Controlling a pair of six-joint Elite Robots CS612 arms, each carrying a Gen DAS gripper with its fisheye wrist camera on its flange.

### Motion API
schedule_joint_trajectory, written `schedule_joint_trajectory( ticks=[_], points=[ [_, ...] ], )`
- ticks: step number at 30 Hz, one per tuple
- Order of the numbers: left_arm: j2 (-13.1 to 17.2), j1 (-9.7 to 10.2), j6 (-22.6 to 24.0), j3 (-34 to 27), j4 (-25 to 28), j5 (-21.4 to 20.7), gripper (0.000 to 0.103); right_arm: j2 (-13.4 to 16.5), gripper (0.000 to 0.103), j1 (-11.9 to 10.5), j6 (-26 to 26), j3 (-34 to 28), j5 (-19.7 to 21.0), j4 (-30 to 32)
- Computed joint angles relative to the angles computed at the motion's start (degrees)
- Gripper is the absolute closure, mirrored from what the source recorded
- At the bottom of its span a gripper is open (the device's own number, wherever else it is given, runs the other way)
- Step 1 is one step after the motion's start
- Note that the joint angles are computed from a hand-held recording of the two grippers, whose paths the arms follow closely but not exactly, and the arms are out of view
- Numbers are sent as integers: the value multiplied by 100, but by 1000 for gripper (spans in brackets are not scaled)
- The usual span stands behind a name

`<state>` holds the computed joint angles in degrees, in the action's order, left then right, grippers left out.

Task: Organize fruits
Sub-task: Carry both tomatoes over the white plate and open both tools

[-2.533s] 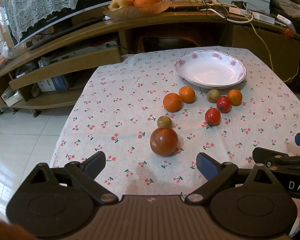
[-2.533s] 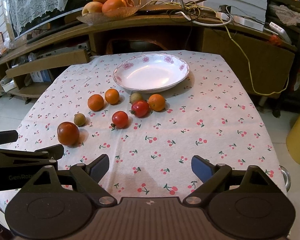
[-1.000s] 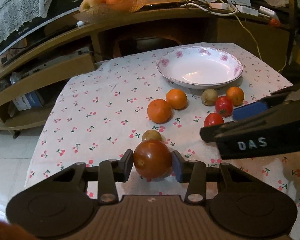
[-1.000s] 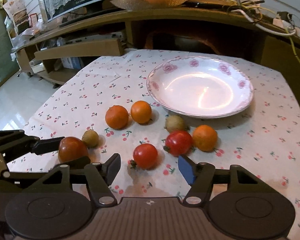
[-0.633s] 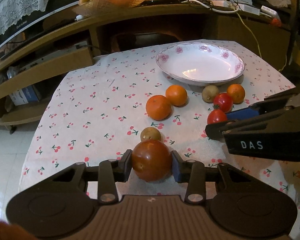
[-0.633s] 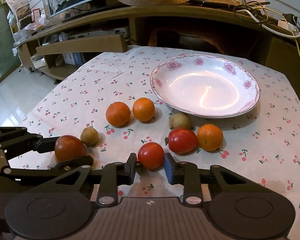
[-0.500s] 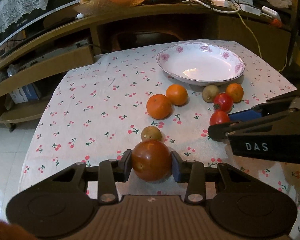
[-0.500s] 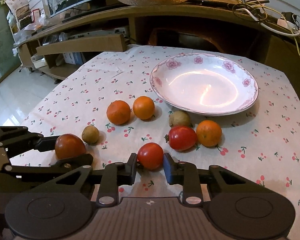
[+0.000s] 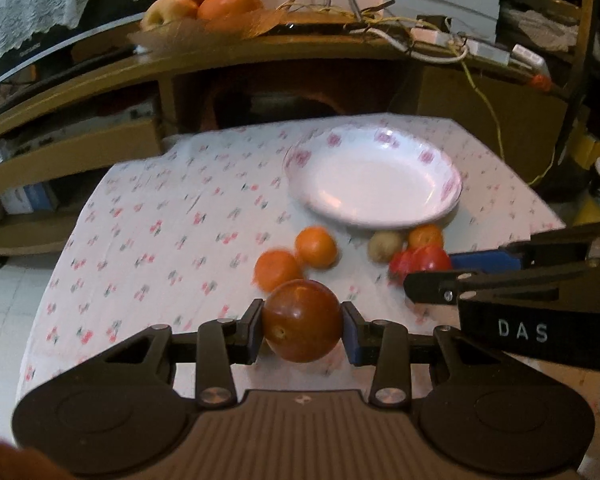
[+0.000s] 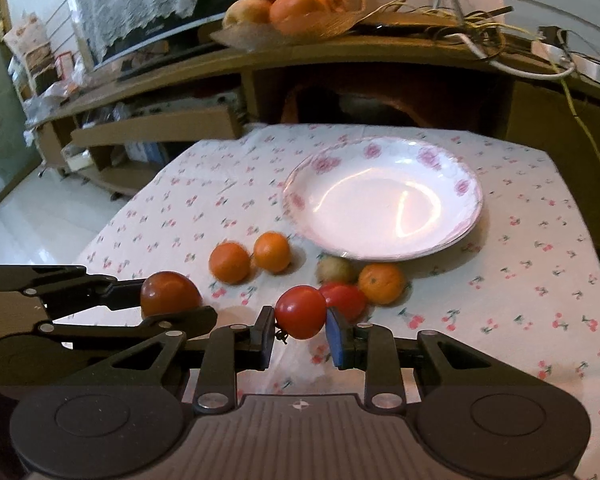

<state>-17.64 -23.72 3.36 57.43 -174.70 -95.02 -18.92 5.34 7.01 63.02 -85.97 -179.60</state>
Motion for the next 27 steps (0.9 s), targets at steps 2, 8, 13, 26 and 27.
schedule_joint_trajectory(
  ticks=[2,8,13,26,27],
  points=[
    [57,-7,12,-185,82,-60,59,1,75,-22,70,-44,-69,-16],
    [392,-39,141,-1044,458,-137,59,134,75,-114,98,-443,-233,46],
    [773,-60,127,-1885,993,-217,59,285,75,-184,105,-803,-330,278],
    [1311,-123,264,-2915,1631,-189,58,491,74,-312,102,-1183,-304,769],
    [1317,-126,294,-2919,1630,-166,58,502,74,-315,99,-1203,-296,785]
  ],
)
